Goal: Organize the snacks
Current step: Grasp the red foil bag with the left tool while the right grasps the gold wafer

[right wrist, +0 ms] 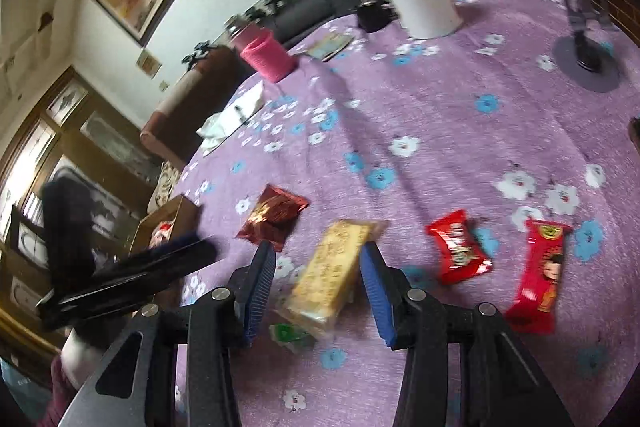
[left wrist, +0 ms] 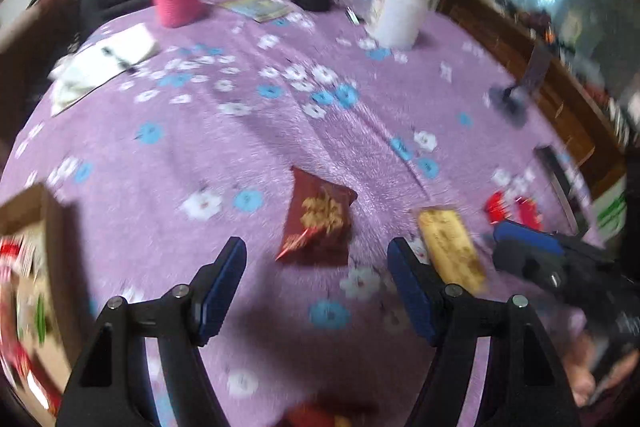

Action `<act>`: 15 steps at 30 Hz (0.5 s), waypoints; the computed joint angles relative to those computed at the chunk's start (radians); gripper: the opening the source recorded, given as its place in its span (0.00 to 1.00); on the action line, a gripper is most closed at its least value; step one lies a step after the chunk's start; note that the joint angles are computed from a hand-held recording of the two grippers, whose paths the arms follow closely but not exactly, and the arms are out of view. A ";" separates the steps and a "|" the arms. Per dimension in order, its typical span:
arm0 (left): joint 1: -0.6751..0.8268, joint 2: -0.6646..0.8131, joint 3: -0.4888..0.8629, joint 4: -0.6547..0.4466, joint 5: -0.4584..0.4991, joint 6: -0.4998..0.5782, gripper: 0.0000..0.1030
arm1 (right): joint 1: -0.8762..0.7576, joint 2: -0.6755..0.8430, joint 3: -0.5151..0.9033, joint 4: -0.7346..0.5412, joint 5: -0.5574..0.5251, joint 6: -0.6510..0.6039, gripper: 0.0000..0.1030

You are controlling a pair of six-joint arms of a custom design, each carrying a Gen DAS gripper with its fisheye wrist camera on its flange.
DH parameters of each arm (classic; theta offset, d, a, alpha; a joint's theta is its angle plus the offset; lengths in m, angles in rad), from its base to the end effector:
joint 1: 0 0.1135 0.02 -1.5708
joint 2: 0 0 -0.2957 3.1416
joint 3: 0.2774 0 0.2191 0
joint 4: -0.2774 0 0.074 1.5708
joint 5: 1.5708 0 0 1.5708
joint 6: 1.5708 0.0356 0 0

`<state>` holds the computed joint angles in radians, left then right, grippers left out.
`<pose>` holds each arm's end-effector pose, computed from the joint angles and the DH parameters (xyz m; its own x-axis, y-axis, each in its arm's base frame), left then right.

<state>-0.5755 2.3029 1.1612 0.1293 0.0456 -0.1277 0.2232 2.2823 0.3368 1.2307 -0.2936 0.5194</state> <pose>0.3497 -0.2288 0.0739 -0.7775 0.3528 -0.5206 0.4688 0.8770 -0.1058 0.2644 0.0706 0.0486 -0.7659 0.3134 -0.5615 -0.0517 0.8404 0.5395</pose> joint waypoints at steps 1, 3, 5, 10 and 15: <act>-0.006 0.019 0.030 -0.019 -0.018 0.018 0.70 | 0.016 0.001 0.012 -0.018 0.019 -0.001 0.46; -0.018 0.045 0.066 -0.031 -0.056 0.047 0.70 | 0.028 0.018 0.043 -0.056 0.037 -0.006 0.46; -0.020 0.067 0.099 -0.038 -0.065 0.079 0.70 | 0.049 0.025 0.078 -0.114 0.079 -0.013 0.46; -0.027 0.108 0.120 -0.024 -0.076 0.136 0.47 | 0.059 0.045 0.125 -0.171 0.117 -0.012 0.46; -0.023 0.081 0.087 0.001 -0.091 0.121 0.36 | 0.068 0.064 0.153 -0.192 0.132 0.005 0.46</act>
